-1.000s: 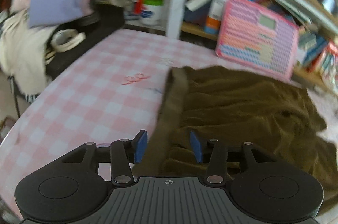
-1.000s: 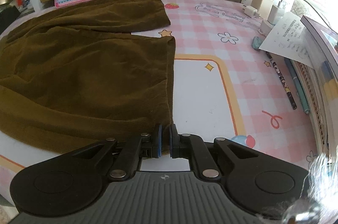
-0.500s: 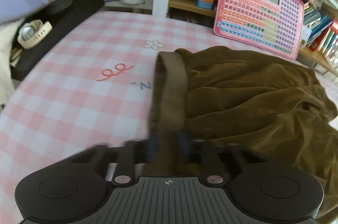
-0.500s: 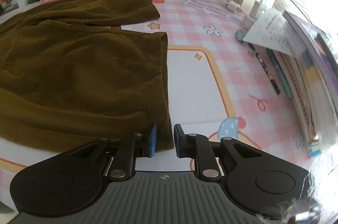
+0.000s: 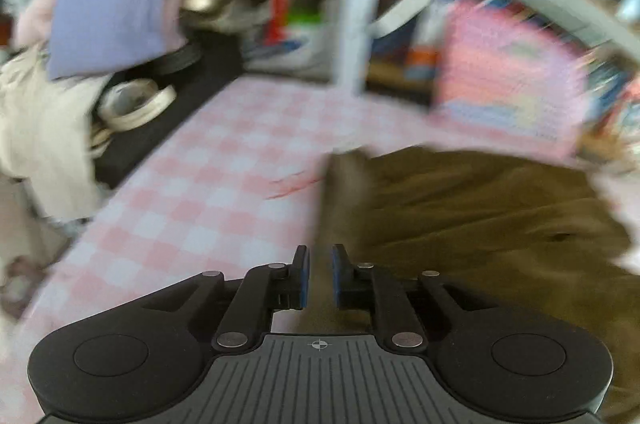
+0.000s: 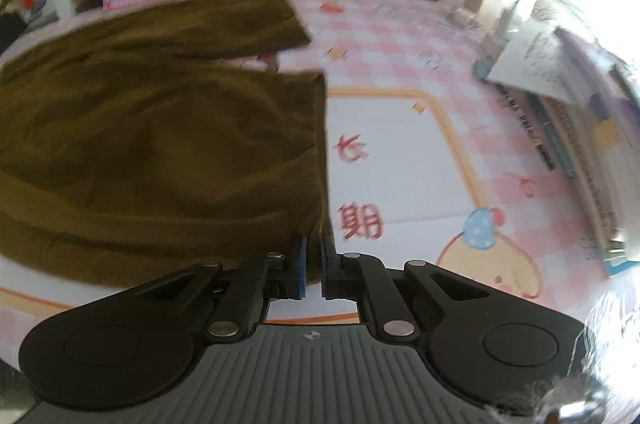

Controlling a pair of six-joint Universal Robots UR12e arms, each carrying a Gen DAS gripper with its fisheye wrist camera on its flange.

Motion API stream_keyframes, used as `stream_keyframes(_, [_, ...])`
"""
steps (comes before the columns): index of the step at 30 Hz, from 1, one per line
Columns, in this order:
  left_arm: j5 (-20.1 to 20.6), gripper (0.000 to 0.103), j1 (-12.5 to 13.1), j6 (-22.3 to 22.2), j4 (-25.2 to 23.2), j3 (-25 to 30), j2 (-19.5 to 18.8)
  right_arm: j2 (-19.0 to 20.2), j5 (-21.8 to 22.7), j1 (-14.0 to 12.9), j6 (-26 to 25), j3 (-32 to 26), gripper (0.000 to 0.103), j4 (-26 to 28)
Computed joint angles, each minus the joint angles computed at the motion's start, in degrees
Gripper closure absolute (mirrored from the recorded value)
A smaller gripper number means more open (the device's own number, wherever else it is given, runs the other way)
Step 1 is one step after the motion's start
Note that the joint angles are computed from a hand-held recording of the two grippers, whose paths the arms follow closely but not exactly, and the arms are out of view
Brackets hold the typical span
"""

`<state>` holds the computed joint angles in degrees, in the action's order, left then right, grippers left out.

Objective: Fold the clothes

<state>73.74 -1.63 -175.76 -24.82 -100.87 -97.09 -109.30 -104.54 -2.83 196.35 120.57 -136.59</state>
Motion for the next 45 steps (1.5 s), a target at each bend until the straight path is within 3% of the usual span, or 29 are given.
stream_keyframes(1, [-2.17,0.089,0.15,2.13,-0.45,-0.76,0.75,-0.22,-0.58,0.17,0.52,-0.12,0.097,-0.41])
stream_keyframes(4, [-0.44,0.087,-0.99,10.06,-4.91,-2.17,2.04,-2.21,-3.90,1.91,-0.47,-0.84,0.098,-4.08])
stream_keyframes(6, [-0.34,0.087,-0.98,10.69,-6.99,-2.69,2.23,-2.65,-5.03,2.16,-0.74,-1.16,0.098,0.32])
stream_keyframes(9, [-1.69,0.087,-0.53,11.61,-9.55,-3.00,2.46,-2.50,-2.26,0.20,3.74,-0.39,0.097,9.32])
stream_keyframes(12, [-3.53,0.087,0.09,12.38,-11.03,-2.81,2.70,-2.40,-2.12,0.29,5.89,0.10,0.094,11.36])
stream_keyframes(14, [-3.95,0.087,0.32,12.74,-11.61,-2.64,2.88,-2.30,-4.86,1.31,6.96,-0.01,0.086,10.42])
stream_keyframes(16, [-4.64,0.087,0.74,11.86,-10.86,-2.99,3.48,-2.27,-7.98,2.35,7.38,0.01,0.084,7.63])
stream_keyframes(19, [-5.05,0.083,1.08,10.11,-7.31,-3.97,4.12,-2.39,-6.00,2.15,5.11,0.47,0.084,1.19])
stream_keyframes(22, [-4.58,0.083,0.62,9.71,-7.28,-3.59,3.56,-0.50,-2.37,2.59,3.38,-0.15,0.084,-0.18])
stream_keyframes(25, [-3.33,0.083,-0.36,11.58,-8.70,-3.40,3.01,1.49,-1.63,4.17,2.51,-0.86,0.085,1.24])
stream_keyframes(28, [-2.12,0.083,-0.75,12.35,-9.30,-3.88,2.98,2.44,-2.18,5.62,5.10,-1.30,0.085,3.98])
stream_keyframes(33, [-3.51,0.083,0.55,11.62,-10.71,-4.21,3.48,2.74,-2.48,7.17,5.23,-1.43,0.085,4.13])
stream_keyframes(39, [-3.78,0.083,0.64,10.89,-12.30,-3.51,3.43,2.55,-2.62,6.82,5.80,-1.61,0.083,4.66])
stream_keyframes(42, [-3.62,0.081,0.36,9.51,-10.76,-3.92,3.95,2.11,-3.24,6.58,6.43,-1.93,0.081,3.63])
stream_keyframes(45, [-6.33,0.075,1.00,7.79,-8.24,-4.92,4.94,1.86,-3.55,6.36,4.80,-2.73,0.077,1.37])
